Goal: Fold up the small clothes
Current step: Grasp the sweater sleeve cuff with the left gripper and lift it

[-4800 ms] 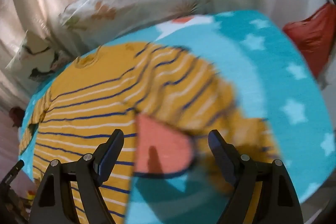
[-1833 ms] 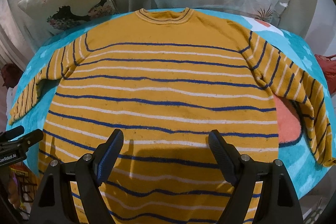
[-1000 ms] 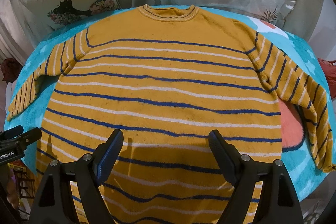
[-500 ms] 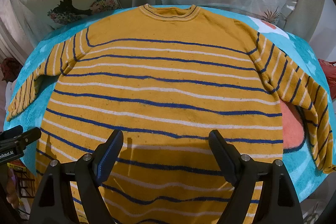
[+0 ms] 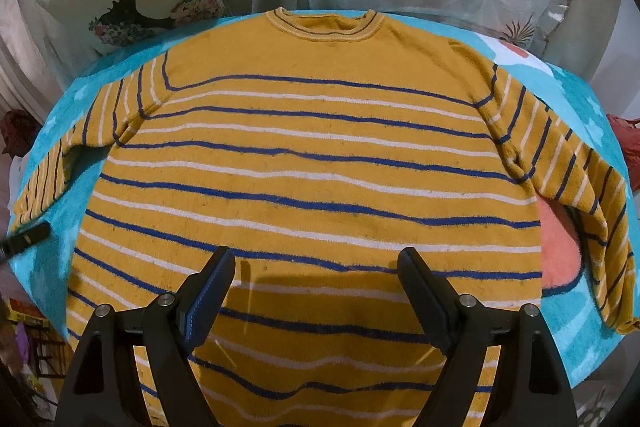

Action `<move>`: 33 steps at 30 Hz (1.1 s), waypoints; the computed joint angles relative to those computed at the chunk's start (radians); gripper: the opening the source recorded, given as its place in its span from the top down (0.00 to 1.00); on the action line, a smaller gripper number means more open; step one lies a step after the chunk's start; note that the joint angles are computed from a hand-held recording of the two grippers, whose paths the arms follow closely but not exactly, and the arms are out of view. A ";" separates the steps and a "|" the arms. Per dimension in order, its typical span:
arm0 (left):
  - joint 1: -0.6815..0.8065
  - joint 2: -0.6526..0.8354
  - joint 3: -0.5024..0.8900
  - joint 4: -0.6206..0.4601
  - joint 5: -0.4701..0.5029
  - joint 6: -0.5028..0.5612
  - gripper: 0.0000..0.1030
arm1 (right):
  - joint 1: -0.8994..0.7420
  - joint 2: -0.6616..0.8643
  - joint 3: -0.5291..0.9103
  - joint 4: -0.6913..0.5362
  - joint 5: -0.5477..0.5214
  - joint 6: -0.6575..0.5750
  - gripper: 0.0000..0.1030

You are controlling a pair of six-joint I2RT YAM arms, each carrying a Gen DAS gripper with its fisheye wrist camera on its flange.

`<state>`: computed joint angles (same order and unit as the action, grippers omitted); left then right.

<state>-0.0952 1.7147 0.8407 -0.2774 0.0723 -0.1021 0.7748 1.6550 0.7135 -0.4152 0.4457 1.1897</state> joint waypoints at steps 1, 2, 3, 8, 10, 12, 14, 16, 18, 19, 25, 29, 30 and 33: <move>0.046 0.024 0.016 0.003 0.006 -0.009 0.04 | 0.000 -0.002 -0.003 -0.001 0.000 0.003 0.15; 0.085 0.046 0.032 0.004 0.013 -0.017 0.04 | -0.002 -0.002 -0.004 -0.001 -0.001 0.007 0.15; 0.133 0.074 0.053 0.003 0.032 -0.030 0.04 | -0.005 0.000 -0.002 -0.001 -0.003 0.008 0.15; 0.335 0.207 0.162 0.001 0.203 -0.132 0.04 | -0.008 0.013 0.012 -0.012 -0.004 0.014 0.15; 0.360 0.212 0.175 0.025 0.212 -0.156 0.04 | -0.005 0.024 0.027 -0.021 -0.002 0.012 0.15; 0.370 0.239 0.208 0.026 0.208 -0.167 0.04 | -0.004 0.032 0.038 -0.026 -0.001 0.004 0.15; 0.381 0.259 0.223 0.055 0.211 -0.185 0.12 | -0.003 0.040 0.050 -0.033 -0.001 -0.001 0.15; 0.376 0.275 0.265 0.036 0.144 -0.179 0.54 | -0.002 0.052 0.065 -0.048 0.001 -0.004 0.15; 0.377 0.313 0.341 -0.033 0.118 -0.143 0.91 | -0.003 0.060 0.078 -0.061 0.003 -0.006 0.15; 0.397 0.337 0.377 -0.055 0.160 -0.140 0.91 | -0.003 0.063 0.083 -0.066 0.005 -0.006 0.15; 0.434 0.406 0.604 -0.114 0.098 -0.177 0.92 | -0.010 0.076 0.101 -0.084 0.009 -0.006 0.15; 0.366 0.388 0.680 -0.122 0.048 -0.167 0.92 | -0.004 0.068 0.098 -0.096 0.016 0.000 0.15; 0.349 0.370 0.669 -0.116 0.047 -0.159 0.92 | 0.003 0.059 0.091 -0.101 0.023 0.011 0.15; 0.265 0.289 0.614 -0.093 0.076 -0.111 0.92 | 0.017 0.025 0.065 -0.122 0.048 0.040 0.15</move>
<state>0.1702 2.0042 1.4549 -0.3705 0.1479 -0.2132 0.7920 1.6800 0.7785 -0.5368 0.4933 1.2295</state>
